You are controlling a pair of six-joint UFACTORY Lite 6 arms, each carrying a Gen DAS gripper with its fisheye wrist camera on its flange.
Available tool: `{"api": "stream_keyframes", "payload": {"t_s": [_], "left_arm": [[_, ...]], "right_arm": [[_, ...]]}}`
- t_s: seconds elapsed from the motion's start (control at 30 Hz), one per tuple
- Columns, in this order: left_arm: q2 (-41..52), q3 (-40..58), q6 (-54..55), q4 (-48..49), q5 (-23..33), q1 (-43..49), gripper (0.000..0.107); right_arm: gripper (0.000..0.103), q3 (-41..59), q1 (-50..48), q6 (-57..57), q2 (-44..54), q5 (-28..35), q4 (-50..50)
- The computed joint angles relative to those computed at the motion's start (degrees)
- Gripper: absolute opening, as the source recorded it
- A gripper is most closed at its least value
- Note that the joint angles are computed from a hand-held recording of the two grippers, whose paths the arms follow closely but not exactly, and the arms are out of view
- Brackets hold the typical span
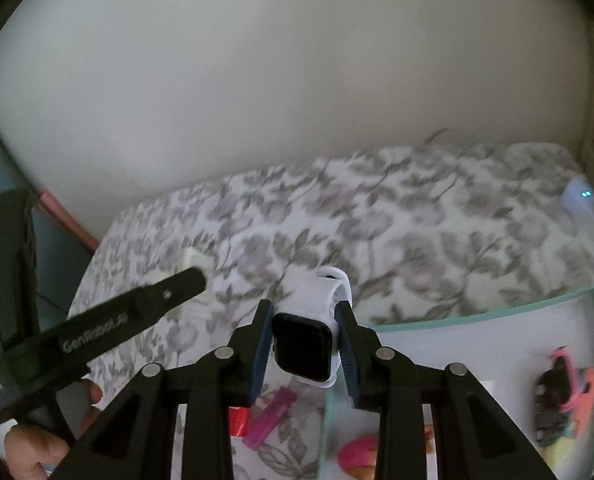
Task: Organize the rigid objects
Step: 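Carry smartwatch in right tool and white clip in left tool over tray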
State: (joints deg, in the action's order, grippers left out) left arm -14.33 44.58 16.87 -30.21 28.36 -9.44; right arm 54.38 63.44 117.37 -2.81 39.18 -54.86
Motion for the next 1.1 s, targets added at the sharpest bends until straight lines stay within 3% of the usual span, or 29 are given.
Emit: {"api": "stream_keyframes", "payload": {"t_s": [0.33,0.7,0.87,1.1], "left_arm": [[-1.99,1.59,-16.02,12.43,-1.38,-14.47,0.051],[3.99,5.24,-37.55,30.24,-2.50,-33.11,0.051],[8.16,6.98,-43.16,34.48,-2.75,-39.52,0.051],[14.56,8.63,-47.94,38.08,-2.76,-45.04,0.051]], "right_arm": [[0.033,-12.09,-0.60,-2.78,-19.62,11.42,5.86],[0.033,-23.88,-0.86,-5.49,-38.49,20.08,12.24],[0.033,-26.68,-2.01,-7.69,-41.91,19.43,14.50],[0.034,-31.03,-9.09,-14.87,-41.08,9.98,20.84]]}}
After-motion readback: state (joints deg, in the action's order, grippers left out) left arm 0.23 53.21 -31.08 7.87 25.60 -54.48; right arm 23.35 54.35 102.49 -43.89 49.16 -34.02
